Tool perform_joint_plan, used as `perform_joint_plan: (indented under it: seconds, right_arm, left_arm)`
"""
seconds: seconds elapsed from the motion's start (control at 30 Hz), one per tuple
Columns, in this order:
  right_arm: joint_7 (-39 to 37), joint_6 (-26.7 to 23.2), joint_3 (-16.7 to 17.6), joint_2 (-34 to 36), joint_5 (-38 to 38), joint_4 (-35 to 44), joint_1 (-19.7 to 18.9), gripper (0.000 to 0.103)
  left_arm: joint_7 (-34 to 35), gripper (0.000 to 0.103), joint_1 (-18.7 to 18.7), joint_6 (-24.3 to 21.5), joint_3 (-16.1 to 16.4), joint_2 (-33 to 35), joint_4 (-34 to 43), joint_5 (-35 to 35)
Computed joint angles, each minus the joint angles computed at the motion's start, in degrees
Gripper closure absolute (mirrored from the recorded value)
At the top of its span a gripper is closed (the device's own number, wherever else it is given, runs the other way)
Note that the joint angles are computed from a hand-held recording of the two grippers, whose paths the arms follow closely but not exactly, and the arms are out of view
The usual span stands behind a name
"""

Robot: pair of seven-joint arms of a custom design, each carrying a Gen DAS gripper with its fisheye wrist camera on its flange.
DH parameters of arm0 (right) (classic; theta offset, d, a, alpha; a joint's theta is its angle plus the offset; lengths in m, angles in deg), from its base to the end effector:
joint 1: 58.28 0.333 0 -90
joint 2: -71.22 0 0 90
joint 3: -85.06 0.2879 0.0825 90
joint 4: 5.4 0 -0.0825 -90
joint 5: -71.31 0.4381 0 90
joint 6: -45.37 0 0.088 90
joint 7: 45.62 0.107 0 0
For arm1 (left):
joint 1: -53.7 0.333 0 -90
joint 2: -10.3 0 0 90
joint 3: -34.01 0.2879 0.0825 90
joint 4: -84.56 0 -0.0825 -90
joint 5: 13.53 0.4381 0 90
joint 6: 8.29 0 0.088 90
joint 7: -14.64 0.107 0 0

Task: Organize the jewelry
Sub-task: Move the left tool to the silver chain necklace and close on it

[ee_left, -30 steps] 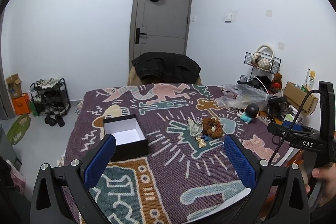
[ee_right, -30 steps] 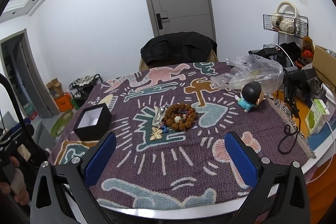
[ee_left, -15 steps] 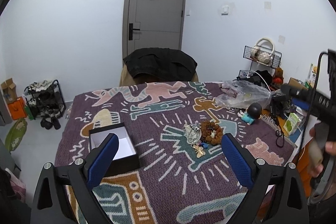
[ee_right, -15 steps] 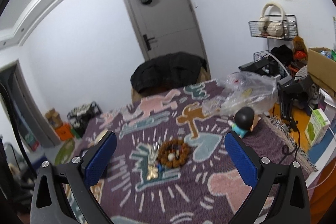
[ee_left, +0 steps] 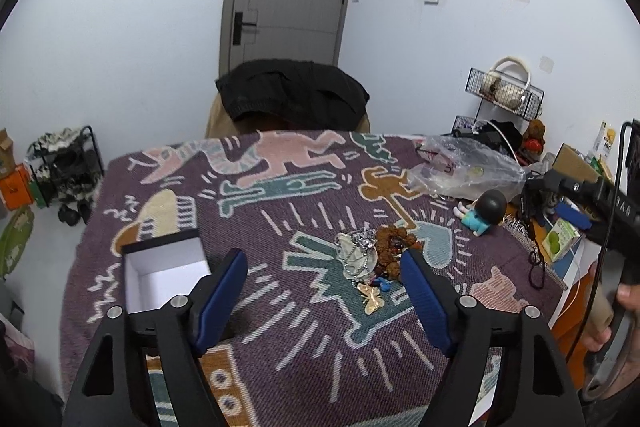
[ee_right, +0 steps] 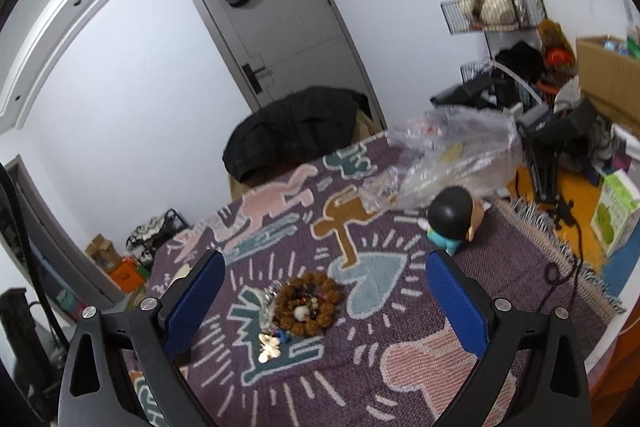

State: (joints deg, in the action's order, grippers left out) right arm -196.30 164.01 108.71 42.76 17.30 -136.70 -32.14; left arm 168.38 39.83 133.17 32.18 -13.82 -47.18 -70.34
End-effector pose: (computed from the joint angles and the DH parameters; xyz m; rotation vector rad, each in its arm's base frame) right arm 0.3466 0.3698 0.5366 -0.7807 2.0453 -0.8684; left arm 0.5129 -0.1435 0.5346 -1.0203 2.4062 -1.3363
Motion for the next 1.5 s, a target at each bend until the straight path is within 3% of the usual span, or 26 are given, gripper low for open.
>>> perform_joint_plan:
  seconds: [0.27, 0.37, 0.67, 0.97, 1.27, 1.5]
  right_arm:
    - [-0.5, 9.5, -3.7, 2.6, 2.5, -3.1, -1.1, 0.030]
    - [-1.1, 13.8, -4.8, 4.3, 3.2, -3.6, -1.7, 0.041]
    - [0.9, 26.5, -7.2, 8.5, 3.5, -5.5, -4.6, 0.056]
    - [-0.2, 30.7, -8.4, 12.1, 4.2, -4.8, -6.1, 0.057]
    - [-1.3, 32.0, -9.3, 13.6, 4.9, -4.4, -6.2, 0.058]
    - [-4.7, 30.3, -9.8, 15.5, 7.0, -2.3, -5.6, 0.057]
  left_arm:
    - [-4.9, 0.049, 0.4, -3.6, -2.9, 8.1, 5.5, 4.5]
    - [-6.8, 0.053, 0.7, -4.8, -4.1, 11.2, 7.7, 5.9]
    - [-12.2, 0.056, 1.9, -9.8, -6.9, 19.5, 15.7, 5.9]
    - [-20.3, 0.068, 2.4, -12.3, -9.8, 26.9, 23.1, 11.4]
    - [-26.0, 0.068, 2.8, -12.8, -11.5, 31.6, 27.2, 15.6]
    - [-29.2, 0.068, 2.9, -13.9, -12.3, 34.8, 30.4, 17.4]
